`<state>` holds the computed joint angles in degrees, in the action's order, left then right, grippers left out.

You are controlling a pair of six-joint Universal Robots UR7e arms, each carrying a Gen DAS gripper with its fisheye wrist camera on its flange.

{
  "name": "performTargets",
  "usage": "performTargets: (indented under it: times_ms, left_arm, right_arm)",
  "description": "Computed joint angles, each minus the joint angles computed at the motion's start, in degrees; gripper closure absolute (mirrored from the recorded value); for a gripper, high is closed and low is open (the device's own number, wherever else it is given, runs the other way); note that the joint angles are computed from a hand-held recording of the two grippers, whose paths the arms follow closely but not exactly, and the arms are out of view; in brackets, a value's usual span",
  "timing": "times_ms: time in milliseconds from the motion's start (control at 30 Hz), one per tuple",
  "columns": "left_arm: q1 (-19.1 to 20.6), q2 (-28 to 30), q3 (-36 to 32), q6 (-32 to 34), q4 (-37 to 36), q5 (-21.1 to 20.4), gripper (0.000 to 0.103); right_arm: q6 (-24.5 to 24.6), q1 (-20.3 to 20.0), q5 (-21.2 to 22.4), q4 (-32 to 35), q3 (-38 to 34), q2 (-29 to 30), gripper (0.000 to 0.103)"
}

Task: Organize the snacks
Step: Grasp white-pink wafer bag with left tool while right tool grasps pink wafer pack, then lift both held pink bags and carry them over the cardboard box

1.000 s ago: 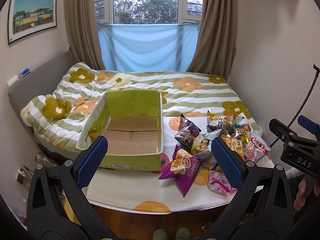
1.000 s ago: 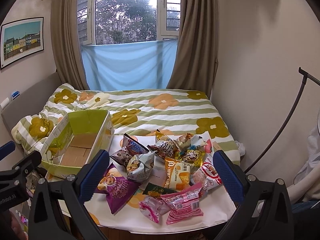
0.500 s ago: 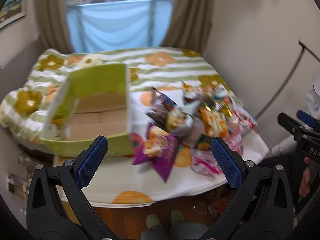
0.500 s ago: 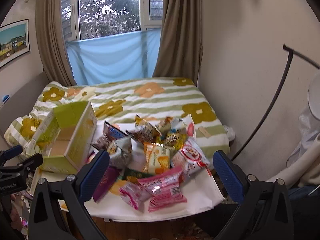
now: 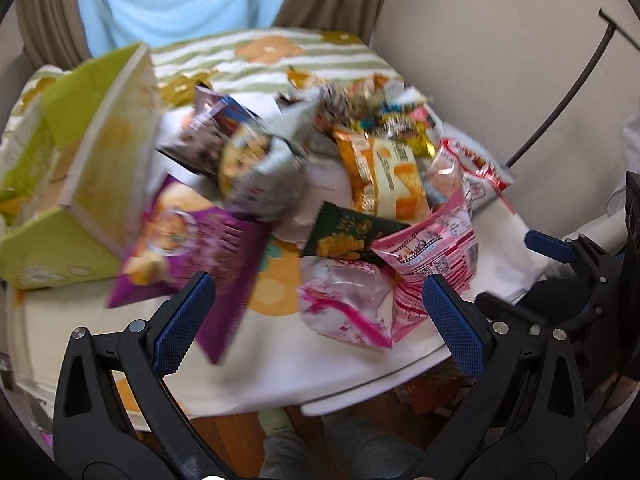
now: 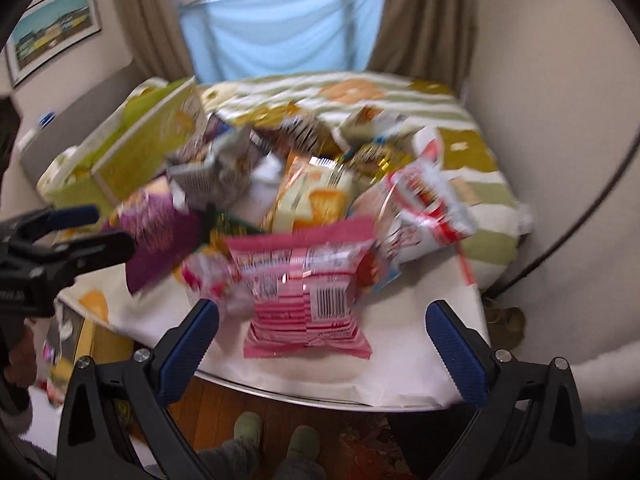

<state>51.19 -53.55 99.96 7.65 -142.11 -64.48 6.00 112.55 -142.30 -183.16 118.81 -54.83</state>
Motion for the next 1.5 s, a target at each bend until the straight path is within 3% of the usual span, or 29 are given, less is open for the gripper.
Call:
performTargets:
  times_ms: [67, 167, 467, 533, 567, 733, 900, 1100, 1500]
  left_arm:
    - [0.88, 1.86, -1.15, -0.43, 1.97, -1.79, 0.001]
    - [1.37, 4.08, -1.97, -0.01, 2.99, -1.03, 0.007]
    - [2.59, 8.54, -4.14, -0.01, 3.76, -0.85, 0.015]
    - [3.02, 9.24, -4.65, -0.95, 4.81, -1.91, 0.026]
    - [3.22, 9.17, -4.87, -1.37, 5.87, -2.35, 0.038]
    - [3.81, 9.33, -4.89, -1.89, 5.47, -4.04, 0.043]
    - [3.82, 7.69, -3.49, -1.68, 4.87, -4.62, 0.051]
    - [3.66, 6.23, -2.35, -1.89, 5.12, -4.03, 0.054]
    - [2.06, 2.07, -0.32, -3.65, 6.12, -2.68, 0.056]
  right_arm:
    - [-3.4, -1.74, 2.52, -1.33, 0.4, 0.63, 0.0]
    - [-7.47, -4.03, 6.27, -3.33, 0.77, 1.18, 0.0]
    - [-12.8, -6.59, 10.27, -4.23, 0.03, 1.93, 0.001]
    - [-13.41, -7.05, 11.12, -4.15, -0.02, 1.81, 0.002]
    - [-13.5, -7.44, 12.02, -3.8, -0.04, 1.61, 0.004]
    - [-12.85, -8.31, 13.78, -2.1, -0.49, 1.56, 0.013]
    - [-11.46, -8.83, 14.96, -0.59, -0.73, 1.96, 0.029]
    - [-10.61, -8.54, 14.92, -1.89, -0.14, 2.09, 0.039]
    - [-9.27, -6.23, 14.04, -2.99, 0.19, 0.61, 0.041]
